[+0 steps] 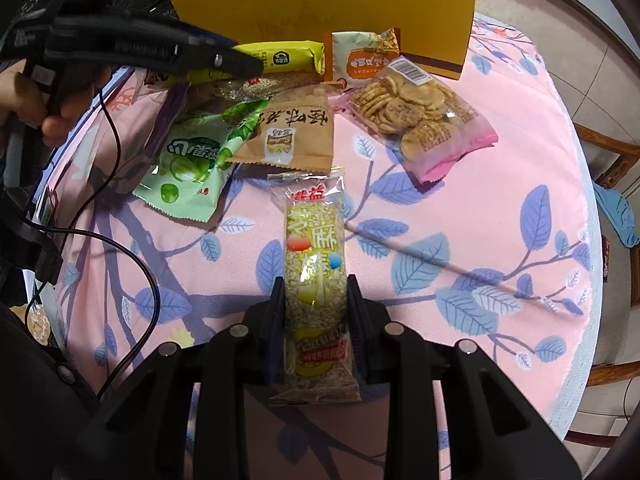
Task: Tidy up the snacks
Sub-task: 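Grasp the long rice-cracker bar with the right gripper while the left grasps the yellow wafer bar, then carry both bars over the yellow box and open both grippers to drop them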
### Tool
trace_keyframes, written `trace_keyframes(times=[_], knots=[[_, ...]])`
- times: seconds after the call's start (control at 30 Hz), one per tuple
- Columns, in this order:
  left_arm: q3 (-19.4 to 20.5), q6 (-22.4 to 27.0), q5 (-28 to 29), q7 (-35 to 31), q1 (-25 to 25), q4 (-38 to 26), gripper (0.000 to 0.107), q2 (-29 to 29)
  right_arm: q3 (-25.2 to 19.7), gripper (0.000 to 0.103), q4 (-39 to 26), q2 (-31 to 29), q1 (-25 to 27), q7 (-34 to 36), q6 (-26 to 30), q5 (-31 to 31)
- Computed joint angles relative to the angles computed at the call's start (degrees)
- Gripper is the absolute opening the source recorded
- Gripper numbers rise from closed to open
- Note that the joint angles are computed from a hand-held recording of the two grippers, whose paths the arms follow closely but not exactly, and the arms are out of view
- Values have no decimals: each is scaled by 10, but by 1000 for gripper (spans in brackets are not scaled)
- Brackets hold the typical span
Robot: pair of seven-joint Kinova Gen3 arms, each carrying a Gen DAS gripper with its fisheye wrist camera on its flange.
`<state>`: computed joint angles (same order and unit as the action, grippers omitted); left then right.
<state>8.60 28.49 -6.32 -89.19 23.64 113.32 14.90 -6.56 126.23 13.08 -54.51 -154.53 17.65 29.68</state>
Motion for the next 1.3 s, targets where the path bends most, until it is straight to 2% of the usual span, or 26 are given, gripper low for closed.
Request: trace_keyframes(times=[0.03,0.1,0.27,0.5,0.67,0.83,0.97,1.1,1.3], knots=[[1,4,1,-3,-1,-2,34,3,1,30,2,-1,-2,-3,-1,2],[10,5,19,-20,-16,2,23,4,4,30,4,-2,-3,-8,-4,6],[29,-2,68,-73,-41,25,22,-9,1,30,3,-2,-1,-9,-1,7],[29,-48,123,-68,-45,76,22,-50,-1,30,4,-2,5,1,-2,2],[35,-58,176,-87,-63,105,22,-85,-6,30,-6,2,3,5,12,-1],[28,-64,210,-87,-65,129,22,-116,-20,29,-16,3,17,29,27,-23],[21,-68,233,-91,-66,144,22,-138,-19,29,-21,-8,14,22,46,-20],[8,-67,264,-110,-69,149,22,-166,-29,29,-31,-28,21,9,73,-3],[-17,-65,282,-123,-69,139,22,-207,-53,29,-49,-67,47,-15,98,44]])
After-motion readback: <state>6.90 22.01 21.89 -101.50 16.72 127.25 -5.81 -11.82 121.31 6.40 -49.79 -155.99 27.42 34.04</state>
